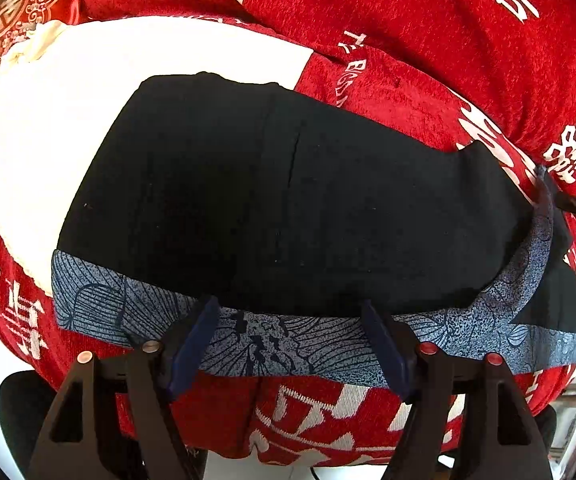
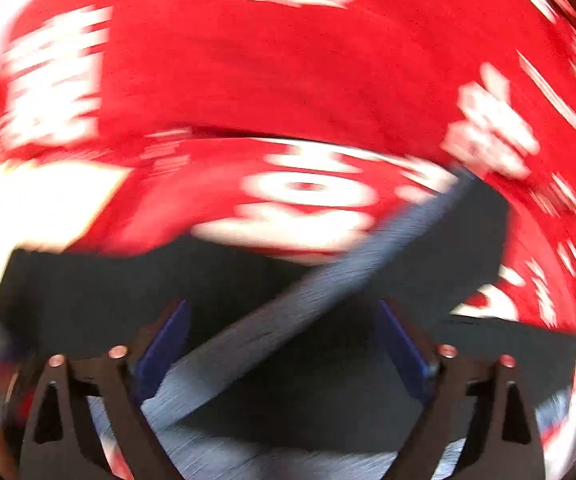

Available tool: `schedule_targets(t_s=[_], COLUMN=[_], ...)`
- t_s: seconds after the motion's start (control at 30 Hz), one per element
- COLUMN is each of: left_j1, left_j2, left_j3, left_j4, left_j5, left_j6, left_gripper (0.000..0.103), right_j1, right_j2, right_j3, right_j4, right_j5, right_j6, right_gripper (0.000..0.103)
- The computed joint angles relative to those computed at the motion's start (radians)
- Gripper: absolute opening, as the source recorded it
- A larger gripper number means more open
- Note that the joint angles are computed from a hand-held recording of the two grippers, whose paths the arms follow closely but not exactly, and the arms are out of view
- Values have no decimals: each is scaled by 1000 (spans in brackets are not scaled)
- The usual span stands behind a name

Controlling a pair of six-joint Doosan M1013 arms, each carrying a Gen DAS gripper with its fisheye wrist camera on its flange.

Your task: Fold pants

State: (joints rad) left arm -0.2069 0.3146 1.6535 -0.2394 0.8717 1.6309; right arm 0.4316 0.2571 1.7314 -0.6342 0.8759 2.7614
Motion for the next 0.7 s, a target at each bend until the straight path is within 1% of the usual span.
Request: schedule_targets(t_s=[0.03,0.07,0.1,0.13,0.17,0.23,0.27,0.3,0.33,0.37,0.4,0.43,0.47,0.53,0.57,0.63,0.67,0.7], left_j1=[-7,-5,-4,-4,-3,-8,-9,-10,-9,-8,-7,-8,-9,-12,-12,-9,-10,-13], left_j2=[0,4,-3,-7,-10,-7,-6,-5,-5,-5,-4,-4,-3,-2,-3,-5,-6,-8], left_j3=[2,-2,4,8,11,9,9,8,7,7,7,5,3,-2,-4,-9,-11,-11], left_j4=[-1,-4,-3,-1,4,16,19,18,14,10,9,12,17,27,24,-16,-38,-49], left_j5=[-2,2,4,4,4,4,4,5,6,7,9,11,15,29,39,66,79,86], left_j6=[-8,-8,-7,-6,-5,-9,-8,-7,-4,-1,1,-1,-5,-20,-25,-7,8,17], left_gripper=[75,75,75,75,75,75,75,75,75,75,75,75,75,75,75,75,75,75], right_j1=[-39,-72,-113,-144,-170,-186,-193,-199,-199,-198,-198,-203,-200,-174,-156,-112,-103,-74], right_j2=[24,39,53,64,83,114,136,147,153,136,112,87,52,-20,-52,-145,-176,-214], right_j3=[-37,-56,-72,-80,-96,-124,-140,-145,-147,-126,-104,-80,-48,25,58,162,198,243], right_j4=[67,125,203,269,313,320,316,317,315,302,292,321,321,241,198,97,69,32], right_j5=[75,111,122,115,134,177,212,244,250,205,166,124,84,19,5,-24,-30,-21], right_j6=[0,-10,-43,-79,-100,-132,-166,-182,-191,-183,-161,-155,-114,14,82,283,342,425], right_gripper=[97,97,97,97,97,97,97,90,82,52,14,8,7,7,7,7,7,7])
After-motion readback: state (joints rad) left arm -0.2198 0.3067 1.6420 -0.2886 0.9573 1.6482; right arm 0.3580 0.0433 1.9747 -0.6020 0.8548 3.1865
